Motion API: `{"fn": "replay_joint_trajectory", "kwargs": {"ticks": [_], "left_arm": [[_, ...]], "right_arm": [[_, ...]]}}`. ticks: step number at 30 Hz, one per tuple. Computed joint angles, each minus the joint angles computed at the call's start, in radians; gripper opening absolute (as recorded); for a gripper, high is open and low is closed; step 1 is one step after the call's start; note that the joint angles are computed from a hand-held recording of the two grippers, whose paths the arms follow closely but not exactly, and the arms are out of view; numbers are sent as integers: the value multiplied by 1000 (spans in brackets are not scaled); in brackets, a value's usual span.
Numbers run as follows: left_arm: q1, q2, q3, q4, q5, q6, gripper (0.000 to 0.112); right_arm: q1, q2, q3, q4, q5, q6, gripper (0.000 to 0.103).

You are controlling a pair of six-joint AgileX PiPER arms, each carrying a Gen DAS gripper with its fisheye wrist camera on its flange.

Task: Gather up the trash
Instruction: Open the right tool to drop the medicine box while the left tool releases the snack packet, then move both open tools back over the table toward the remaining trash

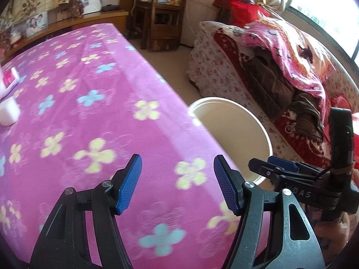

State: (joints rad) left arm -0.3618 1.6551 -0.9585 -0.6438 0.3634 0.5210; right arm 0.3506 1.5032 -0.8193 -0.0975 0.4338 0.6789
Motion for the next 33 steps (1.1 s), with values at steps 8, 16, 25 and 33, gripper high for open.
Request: {"fn": "replay_joint_trajectory", "kwargs": {"ticks": [8, 16, 25, 33], "left_arm": [[214, -51, 64, -47, 40, 136, 65], [571, -58, 7, -31, 140, 270, 65], [822, 201, -381, 222, 224, 38, 65], [893, 510, -802, 418, 347, -158, 65]], "right_arm": [[139, 119, -161, -3, 30, 2, 62], [269, 286, -404, 33, 90, -53, 69], [352, 558, -842, 127, 233, -220, 69], [386, 760, -1182, 174, 379, -280, 69]]}}
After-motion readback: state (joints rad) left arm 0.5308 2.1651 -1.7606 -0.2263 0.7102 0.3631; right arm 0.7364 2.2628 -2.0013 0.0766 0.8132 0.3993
